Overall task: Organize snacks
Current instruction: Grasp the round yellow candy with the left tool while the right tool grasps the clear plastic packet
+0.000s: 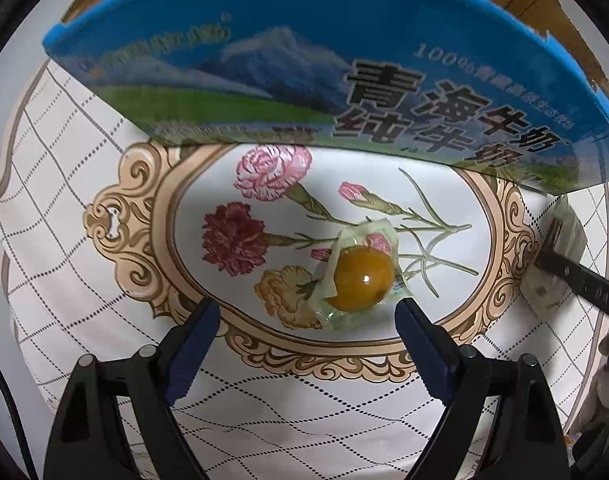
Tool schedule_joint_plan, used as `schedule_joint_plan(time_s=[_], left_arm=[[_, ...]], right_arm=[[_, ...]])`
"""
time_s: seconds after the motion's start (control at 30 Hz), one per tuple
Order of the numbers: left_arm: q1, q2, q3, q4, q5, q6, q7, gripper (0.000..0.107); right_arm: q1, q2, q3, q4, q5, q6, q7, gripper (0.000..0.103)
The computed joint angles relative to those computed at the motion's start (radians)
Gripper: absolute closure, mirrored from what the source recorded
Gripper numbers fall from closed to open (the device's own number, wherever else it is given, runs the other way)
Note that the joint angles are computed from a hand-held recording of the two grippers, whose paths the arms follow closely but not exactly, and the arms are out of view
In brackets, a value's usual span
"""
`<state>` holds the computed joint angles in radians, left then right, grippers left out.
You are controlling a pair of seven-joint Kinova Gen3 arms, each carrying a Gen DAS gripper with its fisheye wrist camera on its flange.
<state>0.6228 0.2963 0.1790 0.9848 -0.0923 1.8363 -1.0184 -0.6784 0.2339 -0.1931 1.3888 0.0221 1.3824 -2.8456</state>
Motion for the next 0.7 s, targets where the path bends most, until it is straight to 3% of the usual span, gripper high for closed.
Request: schedule_joint_plan(time_s=[0.07,0.23,0.33,0.37,0.4,0.43,0.6,0.7], left_arm=[[-0.008,-0.004,0.0,0.013,0.02,-0.01,0.004,0.018],[-0.039,-0.005,0.005,0.067,0.069,-0.064,-0.018,0.018],[-0.037,0.013,0.011,0.067,0.072,-0.091,-0.039,0.018],[-0.034,0.019,0.013,0.072,0.07,-0.1,-0.051,0.027],[-0.033,0.024,0.013,0.073,0.073,-0.103,-0.057,0.045],[-0.036,0.031,0.014,0.082,0.085,-0.109,-0.066,0.052],[-0.006,0.019,0.017,0.122,0.057,-0.149,-0.087,0.055],[-0.01,-0.04,0.025,0.2,0.083,-0.155,-0.093,0.057]], right_arm=[[-0.006,-0.009,-0.001,-0.006,0.008,0.02,-0.009,0.034],[0.014,-0.073,0.002,0.105,0.0,-0.122,-0.129,0.031],[0.009,-0.043,-0.006,0.09,0.024,-0.114,-0.158,0.032],[0.001,-0.027,-0.009,0.07,0.039,-0.093,-0.157,0.034],[-0.009,-0.013,-0.011,0.049,0.052,-0.072,-0.15,0.038],[-0.014,-0.008,-0.012,0.042,0.058,-0.066,-0.139,0.038],[-0.061,0.035,-0.025,-0.022,0.054,-0.035,-0.087,0.039],[-0.082,0.056,-0.036,-0.047,0.019,-0.049,-0.04,0.039]])
